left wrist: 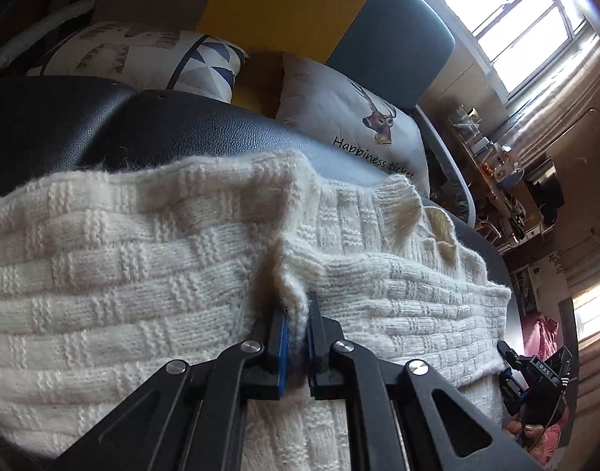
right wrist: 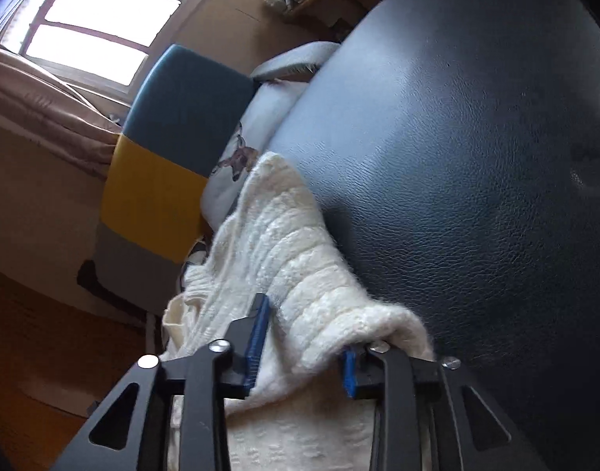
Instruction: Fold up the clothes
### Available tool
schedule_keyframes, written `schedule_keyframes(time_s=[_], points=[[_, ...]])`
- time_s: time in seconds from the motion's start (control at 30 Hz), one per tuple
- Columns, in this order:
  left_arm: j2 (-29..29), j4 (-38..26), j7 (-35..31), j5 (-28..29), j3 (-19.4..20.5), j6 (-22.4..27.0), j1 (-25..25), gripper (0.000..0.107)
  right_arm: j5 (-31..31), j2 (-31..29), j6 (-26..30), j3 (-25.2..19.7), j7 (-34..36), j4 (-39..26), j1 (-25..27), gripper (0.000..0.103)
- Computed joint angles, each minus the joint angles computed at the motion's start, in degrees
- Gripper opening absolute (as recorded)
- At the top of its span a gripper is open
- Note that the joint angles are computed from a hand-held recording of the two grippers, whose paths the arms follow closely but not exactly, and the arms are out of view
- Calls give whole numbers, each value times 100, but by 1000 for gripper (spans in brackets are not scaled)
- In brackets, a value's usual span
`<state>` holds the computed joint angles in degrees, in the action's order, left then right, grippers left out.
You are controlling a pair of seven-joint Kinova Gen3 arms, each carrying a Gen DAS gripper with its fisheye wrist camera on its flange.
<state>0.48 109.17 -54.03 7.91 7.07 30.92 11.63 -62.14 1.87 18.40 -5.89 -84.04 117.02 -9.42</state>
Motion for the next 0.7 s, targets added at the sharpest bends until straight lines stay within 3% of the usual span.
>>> schedule_keyframes(time_s=[0.07,0.13,0.27,0.33,0.4,0.47,0.57,0.7], points=[[19,-204,428,-349,163,310,-78,8,466,-18,151,-40,-388,-72,108,10],[18,-394,894,-778,635,645,-434,11,932,-80,433,-466,-738,-214,587,13],[-267,-732,1631,-1710,1505,1401,-1000,14,1864,-297,1057,-1486,-1134,-487,1648,40],[-416,-860,1787,-2125,1614,1529,-866,14,2330,-434,1481,-1989,-1241,-676,2179,44],[-368,-980,1653,-2210,1353,1360,-383,15,2796,-587,1691,-2353,-1229,-836,2484,46],[-177,-1168,1213,-2032,1024,1219,148,16,3262,-715,1695,-2378,-1136,-943,2364,46],[380,-1613,756,-1968,550,1490,945,16,3961,-425,1652,-1972,-1292,-1301,1614,46],[795,-1648,753,-1718,-465,1779,1847,14,4893,122,1985,-1315,-1694,-1894,552,46]])
